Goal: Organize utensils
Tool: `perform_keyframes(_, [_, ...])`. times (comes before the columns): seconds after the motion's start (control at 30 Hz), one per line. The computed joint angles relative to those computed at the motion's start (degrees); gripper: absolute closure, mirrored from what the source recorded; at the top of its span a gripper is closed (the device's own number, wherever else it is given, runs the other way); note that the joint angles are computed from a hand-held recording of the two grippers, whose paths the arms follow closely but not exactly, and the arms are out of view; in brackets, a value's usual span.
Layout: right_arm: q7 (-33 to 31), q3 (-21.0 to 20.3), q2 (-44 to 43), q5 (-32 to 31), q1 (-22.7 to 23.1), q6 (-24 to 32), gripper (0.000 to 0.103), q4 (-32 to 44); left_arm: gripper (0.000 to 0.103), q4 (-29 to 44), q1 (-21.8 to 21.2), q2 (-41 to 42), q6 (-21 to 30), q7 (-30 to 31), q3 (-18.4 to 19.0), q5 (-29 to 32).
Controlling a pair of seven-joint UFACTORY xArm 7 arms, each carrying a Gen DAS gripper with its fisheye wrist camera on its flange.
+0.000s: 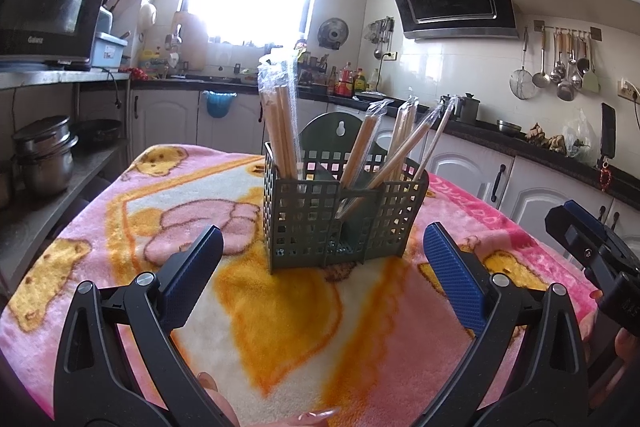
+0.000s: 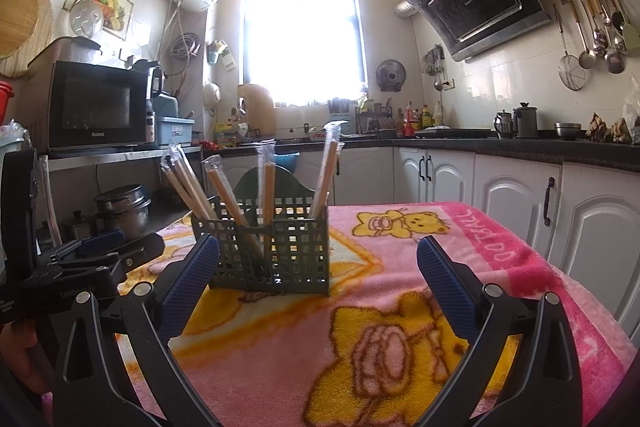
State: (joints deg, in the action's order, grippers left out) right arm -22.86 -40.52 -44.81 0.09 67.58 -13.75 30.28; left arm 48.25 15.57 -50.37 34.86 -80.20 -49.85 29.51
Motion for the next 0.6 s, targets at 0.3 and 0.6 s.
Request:
perform_keyframes(0.3, [-1.3, 4.1, 4.3, 9.5, -7.7, 5.5, 0.006, 3.4, 0.010, -0.7, -3.8, 2.9, 4.6, -2.5, 3.5, -2.8])
perform_keyframes(0.6, [12.0, 17.2, 37.8, 2.9, -37.5, 38.7, 0.006, 32.1, 0.010, -2.4, -13.5, 8.5, 22.7, 7.3, 24.1, -6.0])
